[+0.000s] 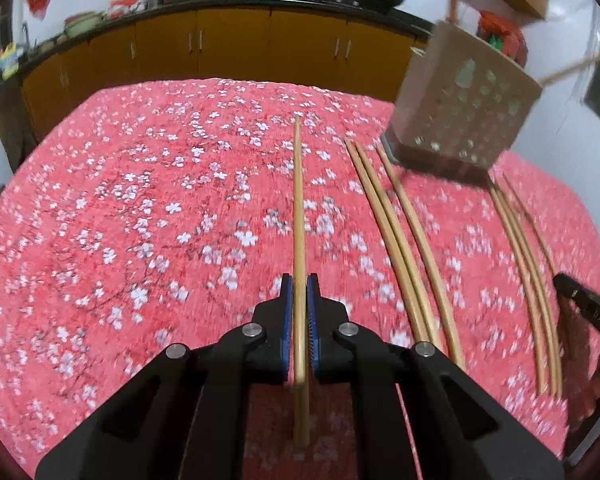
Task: Organize utensils
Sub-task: 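Raise the left tool's chopstick above the holder while the right tool lifts its chopstick there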
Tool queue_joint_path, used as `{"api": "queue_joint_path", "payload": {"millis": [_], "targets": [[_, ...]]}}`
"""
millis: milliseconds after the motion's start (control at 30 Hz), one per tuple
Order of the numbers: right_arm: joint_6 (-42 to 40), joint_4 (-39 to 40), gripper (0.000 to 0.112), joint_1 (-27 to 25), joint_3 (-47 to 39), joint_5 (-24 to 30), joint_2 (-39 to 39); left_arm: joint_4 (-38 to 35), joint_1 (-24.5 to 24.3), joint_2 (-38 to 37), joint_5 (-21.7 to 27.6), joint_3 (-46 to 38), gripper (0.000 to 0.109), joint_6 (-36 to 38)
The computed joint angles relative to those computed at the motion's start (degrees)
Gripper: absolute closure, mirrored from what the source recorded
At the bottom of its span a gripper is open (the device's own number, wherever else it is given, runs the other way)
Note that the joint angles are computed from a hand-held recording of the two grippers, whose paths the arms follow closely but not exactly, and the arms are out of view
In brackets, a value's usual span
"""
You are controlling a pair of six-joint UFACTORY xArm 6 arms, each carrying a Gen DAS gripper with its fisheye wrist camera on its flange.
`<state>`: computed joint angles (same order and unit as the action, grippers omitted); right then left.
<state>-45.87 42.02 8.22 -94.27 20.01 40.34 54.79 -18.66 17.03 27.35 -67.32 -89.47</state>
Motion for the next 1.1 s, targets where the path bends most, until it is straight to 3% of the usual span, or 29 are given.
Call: {"api": "queue_joint_path", "payload": {"millis": [133,300,400,833,1100], "targets": [[-3.6,3.6,0.103,-0.5,2.4,0.6,-1.7,0.6,-1.0,-1.0,0.3,1.3,0.1,-0.9],[-2.7,2.7,0.105,-0.4,2.5,0.6,-1.9,-0.1,-1.6,-0.6,1.9,0.5,0.101,0.9],[-5.8,7.3,0.105,-0.8,3.2,1.1,-3.4,-1.9,-1.3,-1.3,1.4,1.0,0.101,2.1],[-24.4,30.1,0.105,-2.3,3.0,-0.1,-11.0,12.7,-0.5,-12.0,2.5,3.6,0.101,-11.1],[-30.4,36.5,0.105,-2.2,2.3,-0.5,-12.8,16.7,-0.4,-13.9,4.2,1.5,0.102,-13.6]]}}
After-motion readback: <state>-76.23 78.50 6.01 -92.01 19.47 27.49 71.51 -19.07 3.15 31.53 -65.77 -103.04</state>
